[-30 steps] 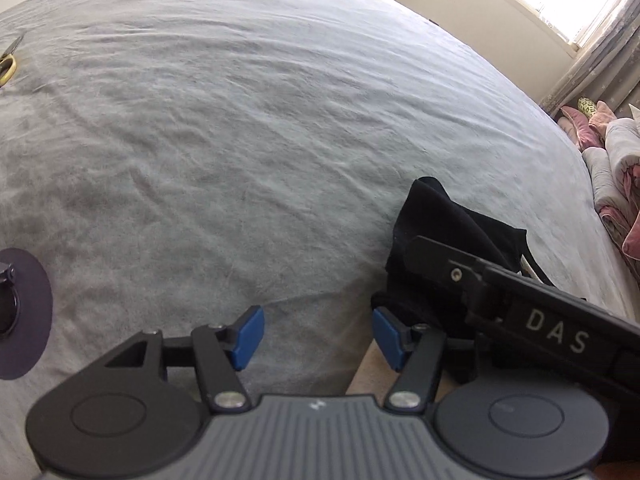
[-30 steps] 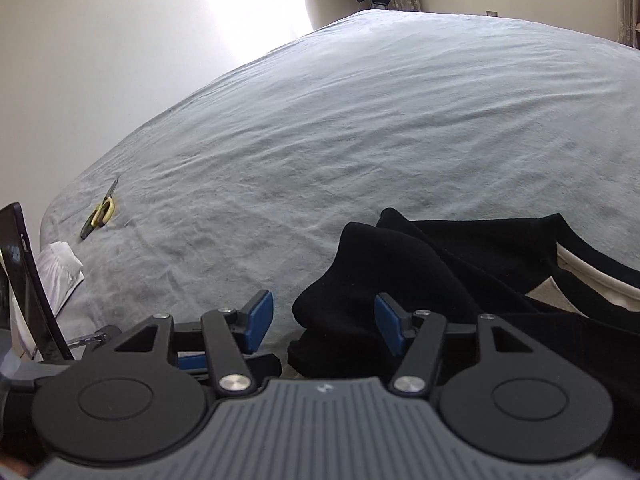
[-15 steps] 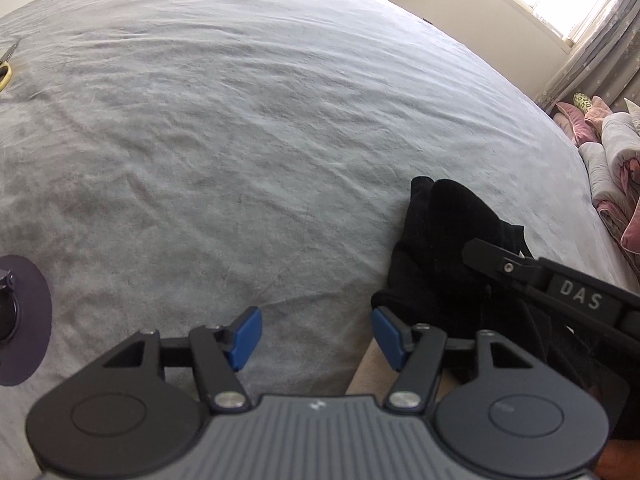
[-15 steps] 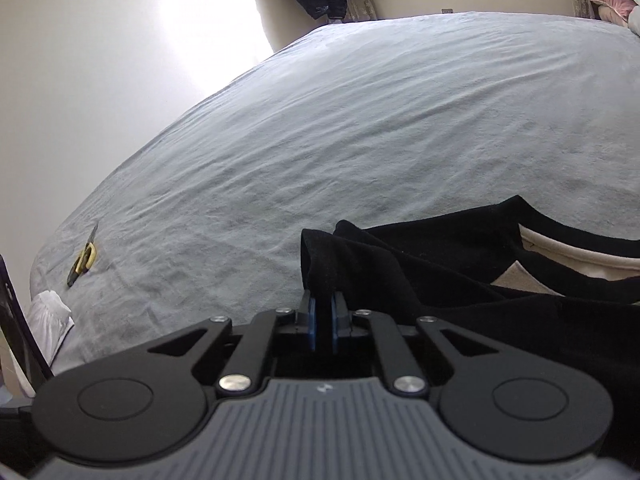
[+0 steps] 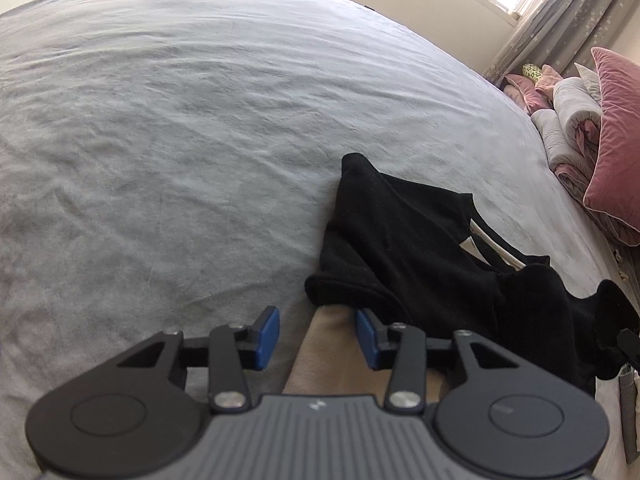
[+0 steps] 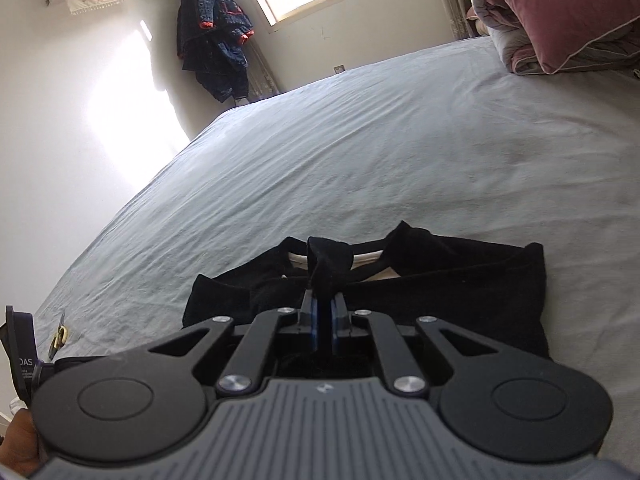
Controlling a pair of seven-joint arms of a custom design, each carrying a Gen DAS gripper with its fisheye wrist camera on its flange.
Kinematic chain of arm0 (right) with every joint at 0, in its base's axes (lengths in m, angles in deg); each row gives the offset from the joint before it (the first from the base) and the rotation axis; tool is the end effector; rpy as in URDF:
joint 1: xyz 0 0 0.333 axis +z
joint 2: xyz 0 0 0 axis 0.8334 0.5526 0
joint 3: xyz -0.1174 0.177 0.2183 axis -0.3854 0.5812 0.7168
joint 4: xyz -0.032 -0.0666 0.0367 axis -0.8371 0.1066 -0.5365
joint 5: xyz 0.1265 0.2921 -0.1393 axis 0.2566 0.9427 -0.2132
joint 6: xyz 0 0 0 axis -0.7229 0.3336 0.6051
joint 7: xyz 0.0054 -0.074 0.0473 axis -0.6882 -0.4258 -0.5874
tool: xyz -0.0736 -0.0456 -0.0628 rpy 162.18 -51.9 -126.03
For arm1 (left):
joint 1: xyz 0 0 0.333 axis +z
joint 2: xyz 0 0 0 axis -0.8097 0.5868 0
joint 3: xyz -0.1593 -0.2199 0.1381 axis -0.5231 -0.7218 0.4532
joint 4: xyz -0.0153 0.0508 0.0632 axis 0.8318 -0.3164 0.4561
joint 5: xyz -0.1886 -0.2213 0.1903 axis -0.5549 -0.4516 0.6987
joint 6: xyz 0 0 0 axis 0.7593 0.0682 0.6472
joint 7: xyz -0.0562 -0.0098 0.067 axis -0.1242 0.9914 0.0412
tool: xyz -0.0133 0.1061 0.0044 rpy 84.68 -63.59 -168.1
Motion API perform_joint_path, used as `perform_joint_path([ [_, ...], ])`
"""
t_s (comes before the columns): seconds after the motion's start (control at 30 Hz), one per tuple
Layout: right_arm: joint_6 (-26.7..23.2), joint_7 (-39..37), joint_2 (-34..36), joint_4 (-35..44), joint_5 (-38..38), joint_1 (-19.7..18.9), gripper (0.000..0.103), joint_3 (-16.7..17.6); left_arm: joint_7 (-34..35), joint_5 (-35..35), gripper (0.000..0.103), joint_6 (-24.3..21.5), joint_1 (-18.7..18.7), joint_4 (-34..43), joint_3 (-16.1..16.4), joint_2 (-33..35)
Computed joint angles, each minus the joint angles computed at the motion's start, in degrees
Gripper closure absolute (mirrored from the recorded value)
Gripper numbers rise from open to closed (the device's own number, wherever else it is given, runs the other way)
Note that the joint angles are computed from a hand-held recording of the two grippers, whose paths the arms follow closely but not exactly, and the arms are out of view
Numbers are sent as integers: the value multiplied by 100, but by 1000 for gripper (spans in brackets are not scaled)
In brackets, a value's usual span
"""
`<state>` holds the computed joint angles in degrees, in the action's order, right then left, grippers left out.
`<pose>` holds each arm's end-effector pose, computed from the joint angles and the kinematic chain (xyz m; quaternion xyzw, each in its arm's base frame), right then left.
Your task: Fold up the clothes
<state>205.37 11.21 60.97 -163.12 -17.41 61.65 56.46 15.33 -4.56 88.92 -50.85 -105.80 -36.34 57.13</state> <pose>0.6362 0.1146 0.5428 -0.7244 0.5043 -0.0478 0.4675 0.5151 -0.0375 0.5072 -0.8582 0.3871 -0.2779 0.1906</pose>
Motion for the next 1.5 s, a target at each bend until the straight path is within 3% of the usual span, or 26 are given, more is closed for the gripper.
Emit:
perform_joint_path([
  [0.23,-35,391,-167,-646,-622,-174,94,-351,382,-144,61,-86,-45,54,26,16],
  [0.3,133,497,-170,-777,-683,-194,85,-372,537,-291,61,5,-55,16,63,5],
  [0.37,198,464,-167,-802,-484,-286,85,-331,726,-490,61,174,-59,-43,111,-12],
  [0.43,139,255,-134,-702,-102,-421,76,-256,713,-490,61,354,5,-54,126,4],
  [0.47,129,147,-97,-623,71,-468,60,-225,587,-381,61,375,63,-8,112,32],
  [0.5,147,12,-41,-517,245,-506,51,-191,457,-268,61,393,117,39,103,61],
  [0.63,371,10,236,-160,42,-390,51,-181,749,-628,61,543,122,338,185,358],
  [0.67,452,24,303,-100,-84,-347,51,-176,846,-741,61,578,123,426,195,454],
  [0.77,726,26,438,-89,-547,-206,74,-156,1160,-1088,61,667,151,686,192,741],
  [0.87,1203,-110,434,-314,-793,-122,88,-94,1916,-1914,61,706,195,763,93,823],
  [0.93,1401,-293,334,-475,-674,-186,91,21,2420,-2301,61,663,193,767,40,803],
  [1.0,1475,-562,245,-553,-436,-276,97,134,2678,-2175,61,438,157,792,49,754],
  [1.17,1747,-904,124,-536,-249,-210,97,180,3077,-1804,76,-147,93,836,92,648],
  [1.3,1987,-887,286,-170,-533,-44,98,127,3323,-1653,78,-469,30,843,80,591],
  [1.5,1786,476,1073,805,-1943,304,97,-304,4229,-1870,77,-871,-57,802,82,461],
])
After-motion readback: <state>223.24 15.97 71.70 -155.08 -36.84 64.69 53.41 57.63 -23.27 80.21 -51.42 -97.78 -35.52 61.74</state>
